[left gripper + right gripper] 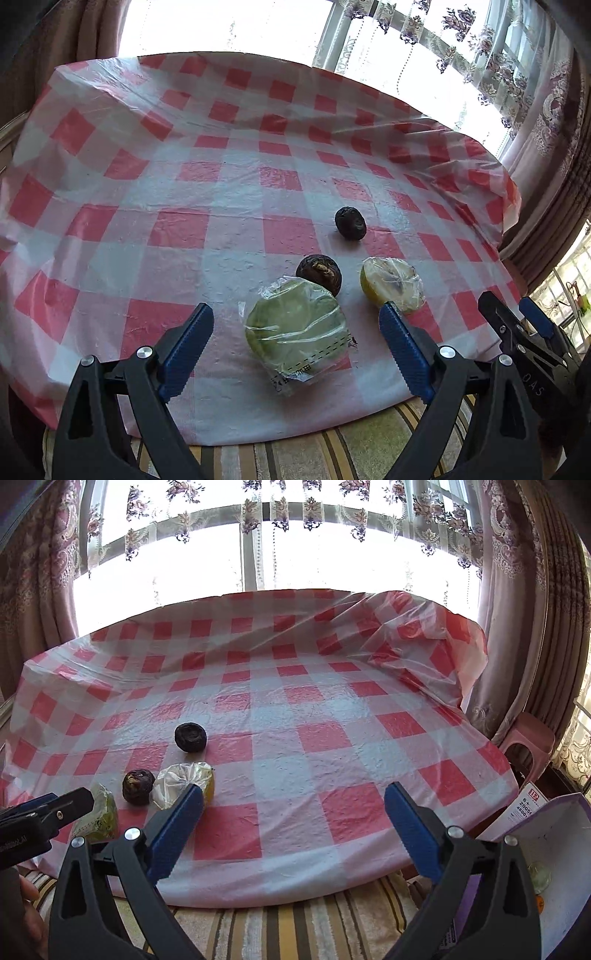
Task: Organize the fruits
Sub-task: 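Move both open tools back toward the remaining fruits on the sheet, then grasp the wrapped green fruit with the left tool while the right tool grasps the wrapped pale fruit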
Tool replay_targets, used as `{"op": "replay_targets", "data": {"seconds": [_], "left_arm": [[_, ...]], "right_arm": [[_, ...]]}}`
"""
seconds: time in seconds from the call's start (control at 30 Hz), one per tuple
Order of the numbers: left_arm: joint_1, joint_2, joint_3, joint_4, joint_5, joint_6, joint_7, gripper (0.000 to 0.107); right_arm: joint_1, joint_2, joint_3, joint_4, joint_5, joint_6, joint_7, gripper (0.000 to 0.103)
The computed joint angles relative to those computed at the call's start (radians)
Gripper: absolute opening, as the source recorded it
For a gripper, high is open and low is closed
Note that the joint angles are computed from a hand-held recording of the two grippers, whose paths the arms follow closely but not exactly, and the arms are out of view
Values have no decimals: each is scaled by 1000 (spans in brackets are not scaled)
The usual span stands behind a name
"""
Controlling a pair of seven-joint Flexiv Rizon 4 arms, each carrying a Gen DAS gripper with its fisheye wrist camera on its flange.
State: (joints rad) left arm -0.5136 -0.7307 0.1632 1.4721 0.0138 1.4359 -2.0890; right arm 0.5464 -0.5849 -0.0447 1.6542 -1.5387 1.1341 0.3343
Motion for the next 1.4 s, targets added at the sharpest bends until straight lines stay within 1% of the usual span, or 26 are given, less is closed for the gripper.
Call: {"op": "replay_targets", "data": {"seconds": [0.13, 0.27, 0.37, 0.4, 0.47, 0.5, 0.57, 0.6, 0.67, 0.73, 0.87, 1.03, 1.07, 1.1, 1.13, 1.17, 1.37, 1.4], "left_arm": [[11, -11, -19, -20, 1, -41, 25, 88], [18, -23, -29, -39, 5, -69, 33, 88], [20, -29, -30, -48, 8, -86, 29, 88], [22, -31, -32, -52, 10, -92, 30, 86], [28, -36, -42, -63, 13, -110, 40, 77], [36, -39, -52, -66, 10, -118, 47, 68], [45, -40, -65, -62, 8, -109, 54, 67], [42, -40, -61, -62, 9, -108, 51, 65], [33, -39, -44, -56, 12, -100, 28, 65], [11, -35, -4, -48, 17, -93, -23, 64], [-5, -26, 39, -25, 25, -73, -111, 64], [-34, -20, 98, -17, 59, -61, -207, 64], [-37, -19, 106, -16, 66, -59, -223, 64], [-40, -17, 113, -14, 72, -56, -238, 64], [-42, -16, 119, -12, 79, -54, -251, 64], [-42, -16, 122, -13, 84, -54, -261, 64], [-29, -12, 107, -13, 105, -57, -274, 64], [-26, -12, 103, -14, 107, -57, -274, 64]], "right_arm": [[8, -21, -3, -27, 19, 7, -39, 99], [9, -41, -15, -52, 16, 38, -38, 99], [10, -61, -16, -71, 55, 58, -74, 99], [13, -65, -19, -76, 67, 64, -86, 99], [23, -72, -30, -83, 77, 72, -100, 100], [27, -75, -34, -88, 82, 77, -109, 101], [36, -85, -38, -99, 104, 80, -144, 101], [41, -87, -42, -102, 112, 82, -151, 101], [44, -98, -43, -114, 147, 92, -188, 101], [53, -112, -44, -127, 192, 95, -242, 101], [77, -128, -62, -144, 247, 114, -317, 101], [95, -162, -55, -182, 370, 119, -473, 101], [104, -161, -67, -179, 380, 124, -476, 101], [106, -169, -63, -188, 408, 124, -510, 101], [101, -187, -40, -212, 456, 117, -578, 101], [104, -195, -35, -223, 483, 115, -612, 101], [130, -239, -29, -289, 620, 90, -766, 101], [138, -238, -39, -288, 632, 93, -771, 101]]}}
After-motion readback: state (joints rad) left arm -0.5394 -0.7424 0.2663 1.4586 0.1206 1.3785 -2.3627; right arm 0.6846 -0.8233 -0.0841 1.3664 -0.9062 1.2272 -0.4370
